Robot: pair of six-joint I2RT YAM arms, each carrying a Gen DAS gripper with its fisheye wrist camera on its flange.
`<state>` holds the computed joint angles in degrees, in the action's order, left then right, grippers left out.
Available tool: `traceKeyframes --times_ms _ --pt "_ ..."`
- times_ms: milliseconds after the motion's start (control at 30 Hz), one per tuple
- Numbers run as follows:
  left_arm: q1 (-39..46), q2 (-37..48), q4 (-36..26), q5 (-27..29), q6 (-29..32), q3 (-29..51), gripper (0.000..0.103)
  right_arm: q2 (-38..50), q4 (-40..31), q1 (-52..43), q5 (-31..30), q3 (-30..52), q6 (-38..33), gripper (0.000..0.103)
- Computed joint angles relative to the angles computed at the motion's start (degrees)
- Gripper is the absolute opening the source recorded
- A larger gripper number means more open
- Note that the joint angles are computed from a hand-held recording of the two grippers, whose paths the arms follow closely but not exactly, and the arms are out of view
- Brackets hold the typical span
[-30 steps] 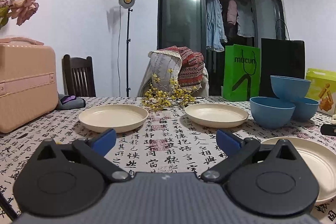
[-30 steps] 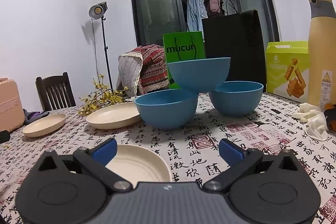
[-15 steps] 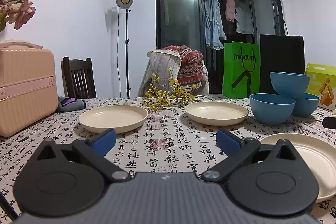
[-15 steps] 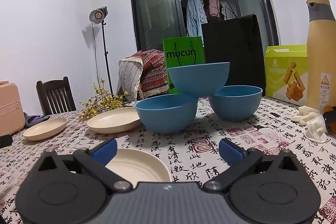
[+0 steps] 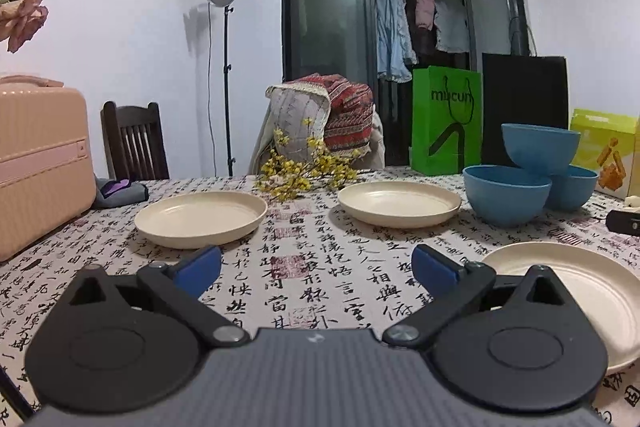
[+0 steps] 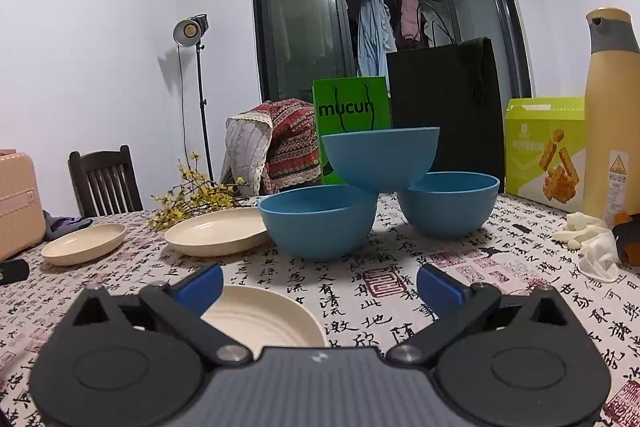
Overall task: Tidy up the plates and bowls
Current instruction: 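Move both open grippers back toward the remaining cream plates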
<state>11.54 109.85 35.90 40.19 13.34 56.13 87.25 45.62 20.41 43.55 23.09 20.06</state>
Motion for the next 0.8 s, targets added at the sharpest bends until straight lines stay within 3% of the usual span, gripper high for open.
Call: traceKeyframes --times_ms 167,300,433,633,800 --pt "0.9 0.0 -1.7 1.6 -0.2 1.0 0.103 0.1 -4.8 1.2 2.6 2.4 0.1 0.103" --pt "2.4 -0.9 -4.6 3.5 1.0 2.4 0.103 -2.3 -8.1 1.9 1.3 3.1 1.2 0.103" --pt "3.8 -1.2 -2.3 2.8 -2.3 3.9 0.103 -4.7 -9.4 2.8 1.4 4.6 0.1 0.103" --pt "5.9 0.8 -9.0 3.4 -4.8 12.4 0.103 -3.7 -11.8 2.2 -3.7 10.8 -1.1 0.103" --pt "6.2 3.3 -17.8 3.5 -3.1 20.1 0.103 0.7 -15.7 0.7 -10.3 19.1 2.9 0.103"
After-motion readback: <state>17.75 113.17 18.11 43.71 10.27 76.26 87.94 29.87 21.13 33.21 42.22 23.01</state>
